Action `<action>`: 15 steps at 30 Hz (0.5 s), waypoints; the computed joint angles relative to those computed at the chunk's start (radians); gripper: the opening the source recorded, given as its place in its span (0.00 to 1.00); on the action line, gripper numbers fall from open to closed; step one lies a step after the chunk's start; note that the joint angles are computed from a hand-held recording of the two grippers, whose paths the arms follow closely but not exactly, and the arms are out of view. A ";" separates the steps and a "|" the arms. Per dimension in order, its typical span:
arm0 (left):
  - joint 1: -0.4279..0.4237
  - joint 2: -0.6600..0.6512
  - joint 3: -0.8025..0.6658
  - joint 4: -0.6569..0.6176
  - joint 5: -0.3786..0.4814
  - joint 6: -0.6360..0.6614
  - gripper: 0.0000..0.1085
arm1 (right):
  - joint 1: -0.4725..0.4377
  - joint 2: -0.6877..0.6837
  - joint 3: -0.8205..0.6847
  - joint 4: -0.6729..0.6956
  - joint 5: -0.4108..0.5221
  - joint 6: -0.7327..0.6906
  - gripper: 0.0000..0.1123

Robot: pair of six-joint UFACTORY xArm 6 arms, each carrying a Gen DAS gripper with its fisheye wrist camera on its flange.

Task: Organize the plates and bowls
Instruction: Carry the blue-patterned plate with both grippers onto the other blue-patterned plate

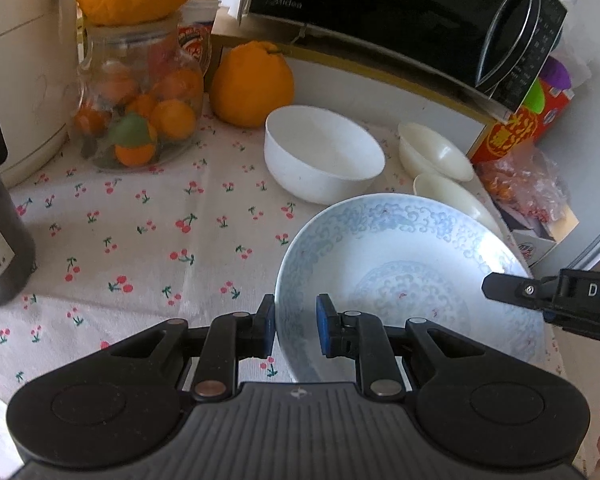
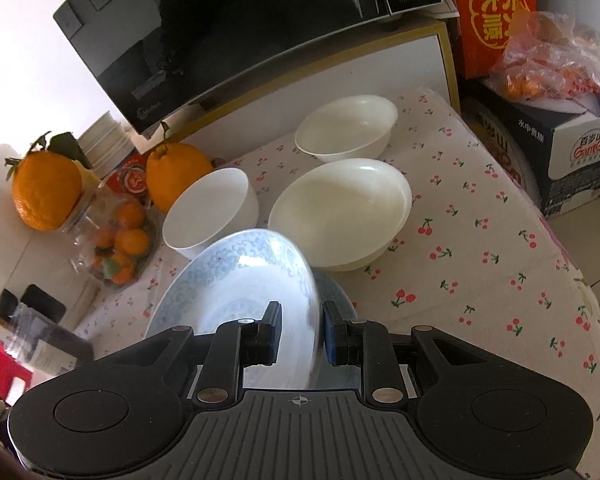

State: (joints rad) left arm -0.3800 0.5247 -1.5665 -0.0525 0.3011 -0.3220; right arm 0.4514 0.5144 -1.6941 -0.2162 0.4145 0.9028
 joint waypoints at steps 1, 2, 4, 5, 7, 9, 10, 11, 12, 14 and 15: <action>-0.001 0.003 -0.003 0.021 0.001 -0.018 0.17 | 0.000 0.005 -0.005 -0.015 0.004 0.009 0.19; -0.001 0.004 -0.006 0.064 0.002 -0.047 0.17 | -0.001 0.009 -0.010 -0.027 0.009 0.019 0.19; -0.002 0.009 -0.017 0.123 0.008 -0.079 0.17 | -0.002 0.013 -0.012 -0.050 0.013 0.035 0.19; -0.002 0.011 -0.019 0.136 0.007 -0.087 0.17 | -0.003 0.016 -0.015 -0.061 0.017 0.040 0.19; -0.002 0.014 -0.023 0.166 0.008 -0.110 0.17 | -0.002 0.023 -0.025 -0.085 0.027 0.048 0.19; -0.003 0.015 -0.026 0.203 0.012 -0.136 0.17 | 0.002 0.032 -0.039 -0.110 0.046 0.052 0.19; -0.003 0.016 -0.028 0.222 0.015 -0.147 0.17 | 0.005 0.037 -0.049 -0.122 0.058 0.053 0.19; -0.004 0.014 -0.026 0.236 0.016 -0.157 0.17 | 0.008 0.042 -0.059 -0.136 0.073 0.053 0.19; -0.004 0.016 -0.029 0.241 0.019 -0.158 0.17 | 0.011 0.047 -0.069 -0.152 0.087 0.057 0.19; -0.004 0.015 -0.030 0.240 0.023 -0.155 0.17 | 0.015 0.053 -0.082 -0.171 0.103 0.059 0.19; -0.004 0.015 -0.029 0.235 0.022 -0.149 0.17 | 0.016 0.054 -0.084 -0.175 0.106 0.059 0.20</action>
State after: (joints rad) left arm -0.3843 0.5395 -1.5955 0.1821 0.3232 -0.4713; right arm 0.4672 0.5688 -1.7786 -0.3913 0.5206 0.9616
